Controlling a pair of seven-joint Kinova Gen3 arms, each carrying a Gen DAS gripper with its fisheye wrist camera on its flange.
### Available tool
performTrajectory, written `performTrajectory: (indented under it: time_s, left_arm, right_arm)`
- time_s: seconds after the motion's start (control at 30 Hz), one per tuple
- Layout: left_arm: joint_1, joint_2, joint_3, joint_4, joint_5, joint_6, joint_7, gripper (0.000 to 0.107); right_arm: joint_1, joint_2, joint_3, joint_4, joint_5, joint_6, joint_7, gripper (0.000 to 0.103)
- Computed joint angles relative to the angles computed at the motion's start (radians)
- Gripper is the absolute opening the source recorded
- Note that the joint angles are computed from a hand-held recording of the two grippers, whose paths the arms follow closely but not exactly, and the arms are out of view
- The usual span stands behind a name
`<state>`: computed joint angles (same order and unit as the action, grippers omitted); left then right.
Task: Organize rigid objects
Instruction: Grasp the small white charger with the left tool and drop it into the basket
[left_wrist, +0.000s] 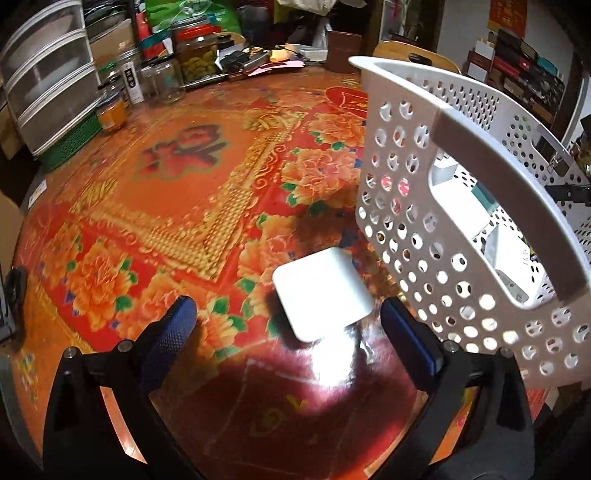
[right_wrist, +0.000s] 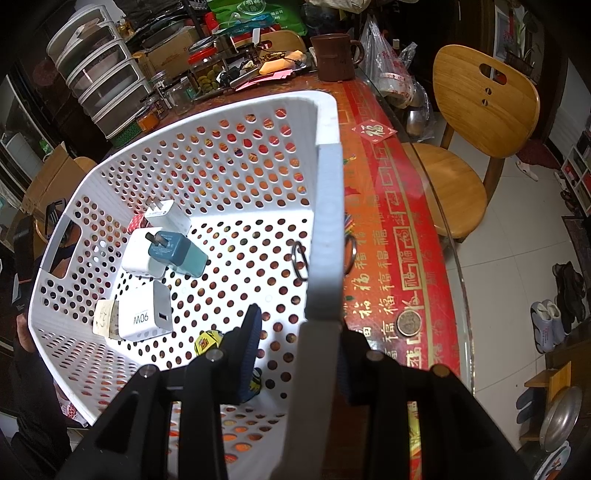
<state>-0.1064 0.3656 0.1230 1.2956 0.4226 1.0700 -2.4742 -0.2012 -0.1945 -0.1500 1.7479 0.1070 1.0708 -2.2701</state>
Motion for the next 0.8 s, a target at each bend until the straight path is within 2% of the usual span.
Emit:
performTrajectory:
  time_s: [0.1, 0.3, 0.33, 0.57, 0.8]
  left_arm:
    - [0.015, 0.018, -0.002, -0.020, -0.017, 0.004, 0.020, 0.096]
    - [0.033, 0.053, 0.000, -0.055, -0.050, 0.033, 0.062, 0.061]
    - [0.028, 0.052, 0.004, -0.054, -0.046, 0.035, 0.060, 0.050]
    - [0.034, 0.023, -0.006, -0.007, -0.052, -0.025, 0.094, 0.047]
    - [0.004, -0.017, -0.009, 0.040, -0.030, -0.071, 0.085, 0.047]
  right_arm:
    - [0.000, 0.000, -0.001, 0.000, 0.001, 0.000, -0.002, 0.035]
    - [0.000, 0.000, -0.001, 0.000, 0.001, -0.001, -0.001, 0.035]
    - [0.000, -0.002, 0.000, 0.004, 0.000, -0.003, 0.000, 0.035]
    - [0.002, -0.003, 0.000, 0.005, 0.000, -0.004, 0.001, 0.035]
    - [0.002, -0.004, -0.003, 0.006, 0.001, -0.002, -0.001, 0.035]
